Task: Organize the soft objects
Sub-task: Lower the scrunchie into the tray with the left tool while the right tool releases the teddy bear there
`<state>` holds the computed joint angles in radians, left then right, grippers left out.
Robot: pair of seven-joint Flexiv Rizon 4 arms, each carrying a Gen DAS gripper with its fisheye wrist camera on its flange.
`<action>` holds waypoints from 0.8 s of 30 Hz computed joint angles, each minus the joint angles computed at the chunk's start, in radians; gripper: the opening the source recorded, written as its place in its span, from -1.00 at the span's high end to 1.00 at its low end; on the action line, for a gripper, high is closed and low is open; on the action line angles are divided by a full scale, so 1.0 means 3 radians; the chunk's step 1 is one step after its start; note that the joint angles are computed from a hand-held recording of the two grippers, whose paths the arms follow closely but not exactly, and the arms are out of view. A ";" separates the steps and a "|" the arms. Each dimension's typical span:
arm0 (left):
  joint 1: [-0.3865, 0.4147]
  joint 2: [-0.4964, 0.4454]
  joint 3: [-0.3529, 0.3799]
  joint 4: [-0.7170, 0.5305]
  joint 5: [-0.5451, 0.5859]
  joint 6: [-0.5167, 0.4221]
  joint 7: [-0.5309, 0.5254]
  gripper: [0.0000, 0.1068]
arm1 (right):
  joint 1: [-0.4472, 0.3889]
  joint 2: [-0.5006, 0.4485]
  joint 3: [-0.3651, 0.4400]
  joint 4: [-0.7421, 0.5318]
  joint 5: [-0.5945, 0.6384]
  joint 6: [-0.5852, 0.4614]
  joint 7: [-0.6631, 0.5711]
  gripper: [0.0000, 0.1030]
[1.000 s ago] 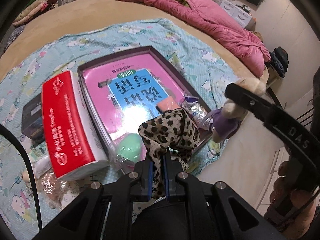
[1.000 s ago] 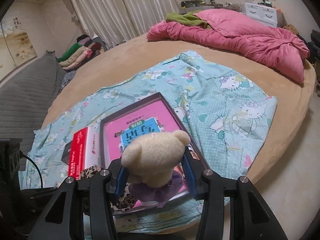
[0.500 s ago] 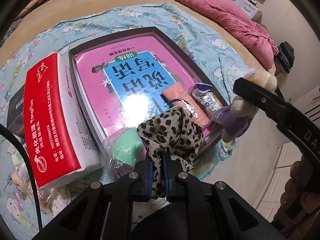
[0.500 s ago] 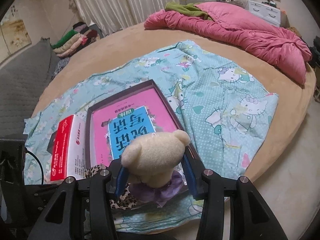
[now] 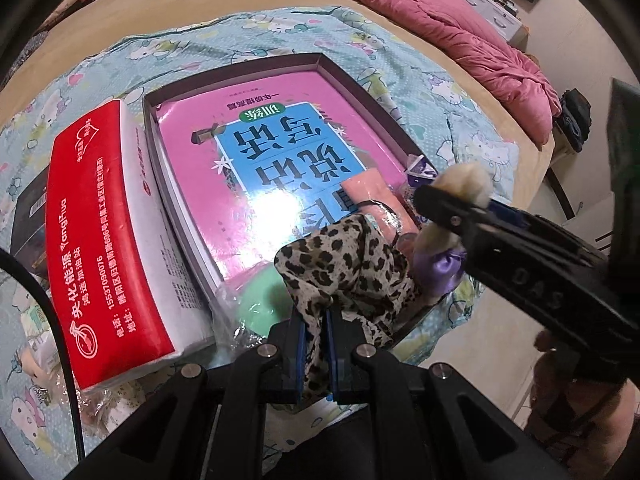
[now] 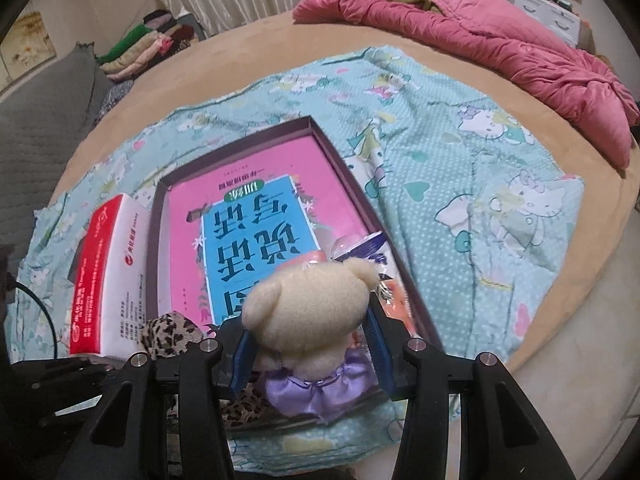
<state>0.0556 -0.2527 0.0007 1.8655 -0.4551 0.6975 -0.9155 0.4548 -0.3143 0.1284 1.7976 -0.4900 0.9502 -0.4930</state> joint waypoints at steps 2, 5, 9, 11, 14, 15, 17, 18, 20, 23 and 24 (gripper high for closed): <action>0.0013 -0.0004 -0.0002 0.0000 -0.0030 -0.0018 0.0013 0.83 | 0.0004 -0.0050 -0.0006 -0.0031 -0.0004 0.0013 -0.0025 0.03; 0.0026 -0.0015 -0.0003 -0.0005 -0.0061 -0.0034 0.0021 0.83 | 0.0014 -0.0118 -0.0022 -0.0077 -0.0005 0.0013 -0.0047 0.03; 0.0040 -0.0030 -0.0011 -0.0012 -0.0107 -0.0049 0.0040 0.83 | 0.0015 -0.0182 -0.0039 -0.0103 0.0014 0.0071 -0.0066 0.01; 0.0046 -0.0036 -0.0011 -0.0017 -0.0126 -0.0062 0.0044 0.83 | 0.0015 -0.0203 -0.0049 -0.0110 0.0023 0.0097 -0.0073 0.00; 0.0049 -0.0042 -0.0013 -0.0021 -0.0145 -0.0060 0.0053 0.83 | 0.0017 -0.0223 -0.0067 -0.0114 0.0026 0.0127 -0.0073 0.00; 0.0050 -0.0044 -0.0015 -0.0022 -0.0152 -0.0059 0.0059 0.83 | 0.0020 -0.0224 -0.0075 -0.0113 0.0020 0.0131 -0.0067 -0.01; 0.0050 -0.0049 -0.0015 -0.0028 -0.0153 -0.0066 0.0061 0.83 | 0.0017 -0.0231 -0.0079 -0.0116 0.0026 0.0148 -0.0067 -0.03; 0.0051 -0.0049 -0.0016 -0.0029 -0.0157 -0.0066 0.0063 0.83 | 0.0026 -0.0229 -0.0090 -0.0116 0.0009 0.0145 -0.0051 -0.05; 0.0052 -0.0056 -0.0016 -0.0039 -0.0157 -0.0077 0.0057 0.83 | 0.0014 -0.0242 -0.0081 -0.0130 0.0027 0.0160 -0.0079 -0.12; 0.0056 -0.0068 -0.0016 -0.0055 -0.0158 -0.0096 0.0052 0.83 | 0.0019 -0.0245 -0.0093 -0.0137 0.0018 0.0167 -0.0073 -0.16; 0.0057 -0.0070 -0.0017 -0.0058 -0.0162 -0.0099 0.0050 0.83 | 0.0016 -0.0244 -0.0092 -0.0143 0.0026 0.0165 -0.0074 -0.16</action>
